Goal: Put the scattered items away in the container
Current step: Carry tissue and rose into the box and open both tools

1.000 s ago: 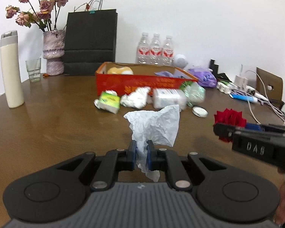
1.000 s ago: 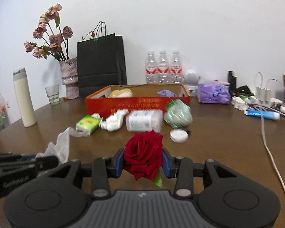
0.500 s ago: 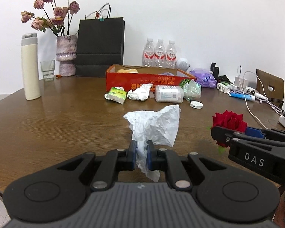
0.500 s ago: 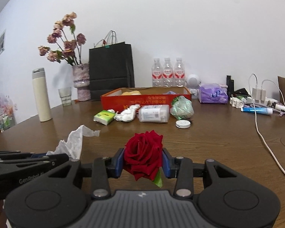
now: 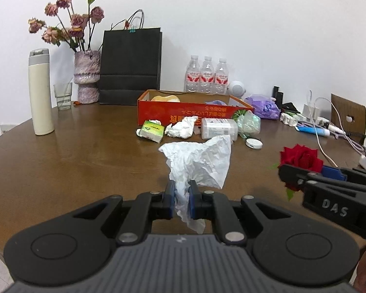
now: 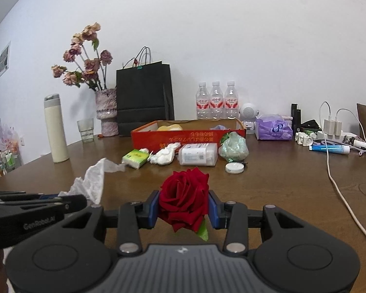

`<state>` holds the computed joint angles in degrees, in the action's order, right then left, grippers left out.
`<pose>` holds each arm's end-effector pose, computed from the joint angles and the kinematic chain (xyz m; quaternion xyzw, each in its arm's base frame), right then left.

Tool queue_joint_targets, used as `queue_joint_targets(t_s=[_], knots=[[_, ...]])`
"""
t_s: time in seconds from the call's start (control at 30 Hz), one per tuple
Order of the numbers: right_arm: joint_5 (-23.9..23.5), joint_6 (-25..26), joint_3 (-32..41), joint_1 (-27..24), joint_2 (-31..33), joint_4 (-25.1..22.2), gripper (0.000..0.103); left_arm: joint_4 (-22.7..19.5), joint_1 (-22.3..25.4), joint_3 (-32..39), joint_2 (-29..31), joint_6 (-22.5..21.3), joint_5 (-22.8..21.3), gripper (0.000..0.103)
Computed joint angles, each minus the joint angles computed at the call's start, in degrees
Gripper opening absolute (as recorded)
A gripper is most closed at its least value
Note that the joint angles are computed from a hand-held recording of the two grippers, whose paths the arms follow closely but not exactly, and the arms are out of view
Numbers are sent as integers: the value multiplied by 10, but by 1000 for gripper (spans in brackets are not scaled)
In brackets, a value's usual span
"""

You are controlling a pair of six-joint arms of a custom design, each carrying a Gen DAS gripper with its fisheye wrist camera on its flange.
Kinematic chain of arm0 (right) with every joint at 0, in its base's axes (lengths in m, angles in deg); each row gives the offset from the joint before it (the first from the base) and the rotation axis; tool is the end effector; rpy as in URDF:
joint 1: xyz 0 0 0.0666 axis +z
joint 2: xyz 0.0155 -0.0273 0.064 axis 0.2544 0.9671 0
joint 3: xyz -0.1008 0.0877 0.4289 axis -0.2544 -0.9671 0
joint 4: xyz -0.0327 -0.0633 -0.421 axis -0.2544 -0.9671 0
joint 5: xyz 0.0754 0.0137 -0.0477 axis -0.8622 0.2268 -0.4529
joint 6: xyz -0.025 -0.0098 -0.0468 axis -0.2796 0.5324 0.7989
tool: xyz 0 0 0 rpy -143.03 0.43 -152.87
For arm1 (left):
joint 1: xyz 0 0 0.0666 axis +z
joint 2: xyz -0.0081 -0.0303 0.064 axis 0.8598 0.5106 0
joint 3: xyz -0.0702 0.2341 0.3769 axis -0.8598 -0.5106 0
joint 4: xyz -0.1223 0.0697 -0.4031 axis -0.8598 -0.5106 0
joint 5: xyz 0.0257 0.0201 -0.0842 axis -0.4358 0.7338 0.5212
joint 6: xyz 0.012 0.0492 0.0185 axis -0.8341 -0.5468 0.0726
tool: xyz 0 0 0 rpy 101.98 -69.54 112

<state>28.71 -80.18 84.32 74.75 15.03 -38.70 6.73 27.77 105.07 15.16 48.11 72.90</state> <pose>0.2682 0.4055 0.3616 0.0279 0.8081 0.0257 0.5878 0.3389 -0.1996 0.3876 0.1024 0.8332 -0.1046 0.5332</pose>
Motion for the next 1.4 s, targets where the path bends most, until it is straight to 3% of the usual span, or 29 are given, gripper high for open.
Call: queue_joint_targets(t_s=[0.23, 0.3, 0.4, 0.53, 0.7, 0.77, 0.9, 1.03, 1.17, 1.33, 1.4], knots=[[-110, 67, 41, -104, -2, 30, 39, 27, 24, 134, 109, -26, 15, 12], [-141, 97, 74, -141, 13, 23, 39, 14, 26, 193, 151, -25, 25, 12], [-206, 118, 141, -197, 43, -7, 39, -38, 39, 302, 223, -15, 69, 12], [-313, 121, 274, -275, 111, -114, 39, -153, 54, 476, 339, -13, 112, 12], [-426, 105, 485, -345, 236, -322, 39, -338, 57, 704, 487, 4, 132, 12], [-460, 98, 564, -362, 288, -404, 39, -412, 56, 793, 544, 16, 129, 12], [-474, 92, 660, -379, 361, -508, 39, -514, 55, 924, 630, 24, 119, 12], [-473, 92, 741, -382, 421, -605, 41, -598, 56, 1012, 687, 29, 129, 13], [-454, 104, 763, -380, 437, -640, 48, -618, 61, 1018, 692, 28, 151, 18], [-478, 87, 754, -388, 417, -637, 66, -592, 70, 972, 648, 17, 169, 40], [-494, 63, 754, -393, 407, -639, 71, -591, 74, 968, 631, 5, 184, 56]])
